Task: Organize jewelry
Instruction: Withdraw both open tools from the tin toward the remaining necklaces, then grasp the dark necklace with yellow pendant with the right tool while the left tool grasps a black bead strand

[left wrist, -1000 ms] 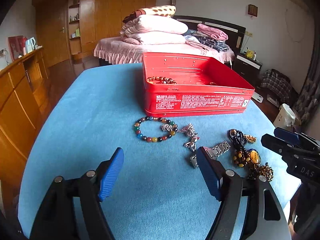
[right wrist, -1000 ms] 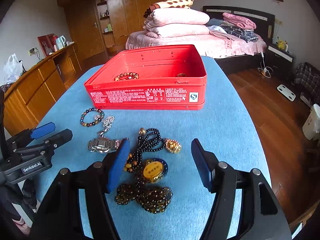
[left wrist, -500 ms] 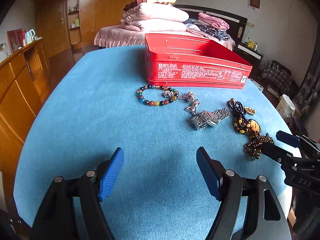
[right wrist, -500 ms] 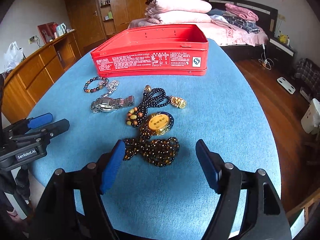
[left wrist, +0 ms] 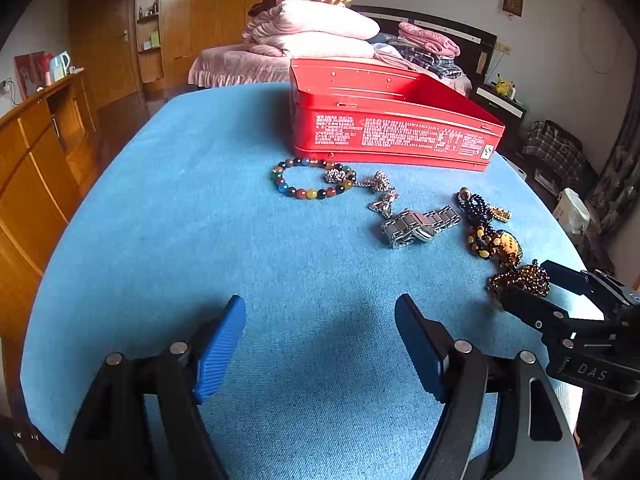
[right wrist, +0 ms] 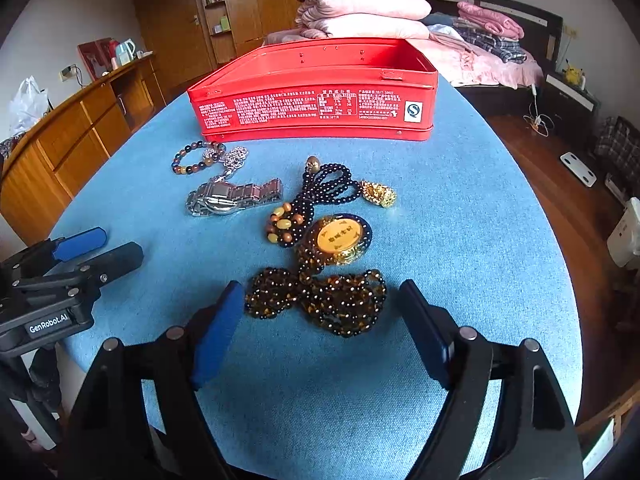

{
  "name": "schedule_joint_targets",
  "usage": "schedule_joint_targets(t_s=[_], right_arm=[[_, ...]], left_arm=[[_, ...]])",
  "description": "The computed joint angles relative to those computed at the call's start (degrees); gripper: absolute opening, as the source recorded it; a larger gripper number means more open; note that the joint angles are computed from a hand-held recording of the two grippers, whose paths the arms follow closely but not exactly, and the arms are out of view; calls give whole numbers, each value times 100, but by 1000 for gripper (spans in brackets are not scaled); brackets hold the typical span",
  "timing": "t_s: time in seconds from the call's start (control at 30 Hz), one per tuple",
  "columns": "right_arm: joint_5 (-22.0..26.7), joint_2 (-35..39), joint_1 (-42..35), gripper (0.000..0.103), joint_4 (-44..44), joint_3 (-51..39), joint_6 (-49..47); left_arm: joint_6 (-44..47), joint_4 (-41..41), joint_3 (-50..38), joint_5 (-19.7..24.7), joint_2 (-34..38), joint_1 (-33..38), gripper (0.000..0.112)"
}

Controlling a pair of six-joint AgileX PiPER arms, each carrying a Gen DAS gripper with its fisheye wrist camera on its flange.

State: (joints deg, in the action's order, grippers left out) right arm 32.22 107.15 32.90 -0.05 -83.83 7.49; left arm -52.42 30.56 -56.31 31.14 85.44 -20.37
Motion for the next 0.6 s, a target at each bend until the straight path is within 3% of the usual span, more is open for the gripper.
schedule_joint_targets(t_s=[0.33, 0.5, 0.6], right_arm=[[-51, 311, 107, 79, -572, -339, 414], [-121, 350, 127, 61, -976, -353, 696], [-193, 284, 9, 50, -753, -267, 443]], left_arm=[[99, -109, -4, -97, 70, 50, 76], [154, -152, -58, -109, 119, 86, 76], [192, -191, -112, -123, 162, 106, 76]])
